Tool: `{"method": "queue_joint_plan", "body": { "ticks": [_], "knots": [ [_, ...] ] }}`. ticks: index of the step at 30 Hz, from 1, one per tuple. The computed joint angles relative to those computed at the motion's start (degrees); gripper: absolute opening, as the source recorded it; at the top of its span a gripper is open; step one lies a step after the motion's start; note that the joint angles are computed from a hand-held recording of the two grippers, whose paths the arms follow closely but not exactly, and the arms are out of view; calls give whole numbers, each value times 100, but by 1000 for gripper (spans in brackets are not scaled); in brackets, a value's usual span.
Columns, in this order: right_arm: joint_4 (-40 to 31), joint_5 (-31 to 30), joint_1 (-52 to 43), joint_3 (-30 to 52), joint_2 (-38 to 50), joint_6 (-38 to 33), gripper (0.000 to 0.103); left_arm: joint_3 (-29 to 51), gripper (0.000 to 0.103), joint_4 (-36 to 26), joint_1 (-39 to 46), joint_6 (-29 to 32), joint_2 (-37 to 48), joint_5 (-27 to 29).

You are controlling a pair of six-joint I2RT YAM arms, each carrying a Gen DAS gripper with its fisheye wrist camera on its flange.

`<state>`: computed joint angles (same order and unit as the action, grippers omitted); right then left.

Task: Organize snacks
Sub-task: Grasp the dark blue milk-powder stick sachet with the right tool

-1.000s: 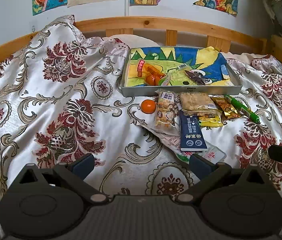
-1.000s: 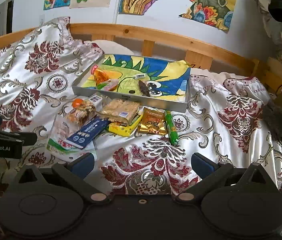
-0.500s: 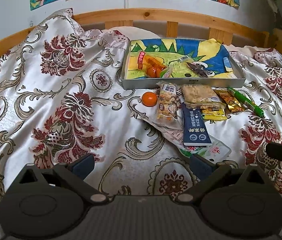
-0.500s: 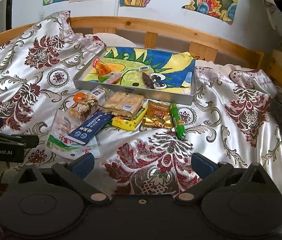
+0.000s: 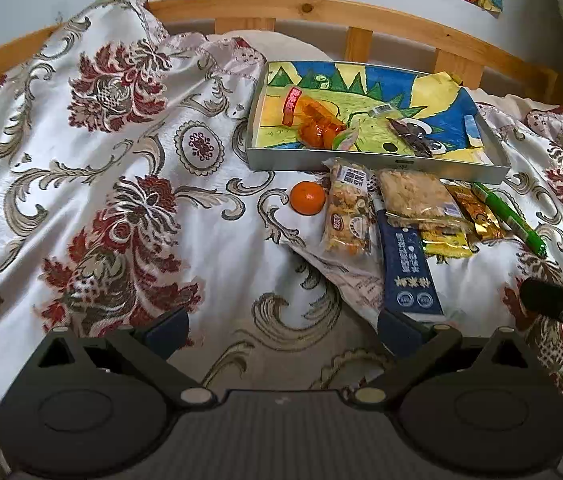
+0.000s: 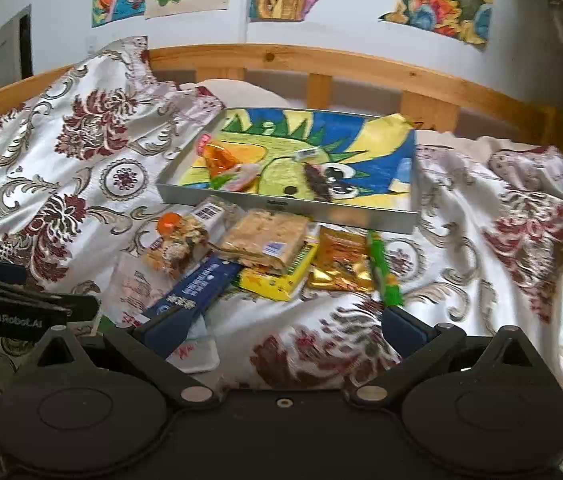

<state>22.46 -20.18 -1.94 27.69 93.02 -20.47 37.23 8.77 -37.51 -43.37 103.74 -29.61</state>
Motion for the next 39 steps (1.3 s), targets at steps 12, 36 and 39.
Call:
{"method": "queue_joint_plan", "body": {
  "ticks": [12, 36, 39],
  "knots": [
    [-18, 17, 748, 1098, 1449, 264, 94, 171, 102, 360, 949, 368, 215, 815],
    [-729, -390, 658, 1565, 1940, -331, 43, 208, 102, 875, 1052, 490, 525, 1788],
    [-859, -536, 374, 1508, 1863, -758, 43, 338, 100, 795, 1043, 499, 615, 1908]
  ]
}}
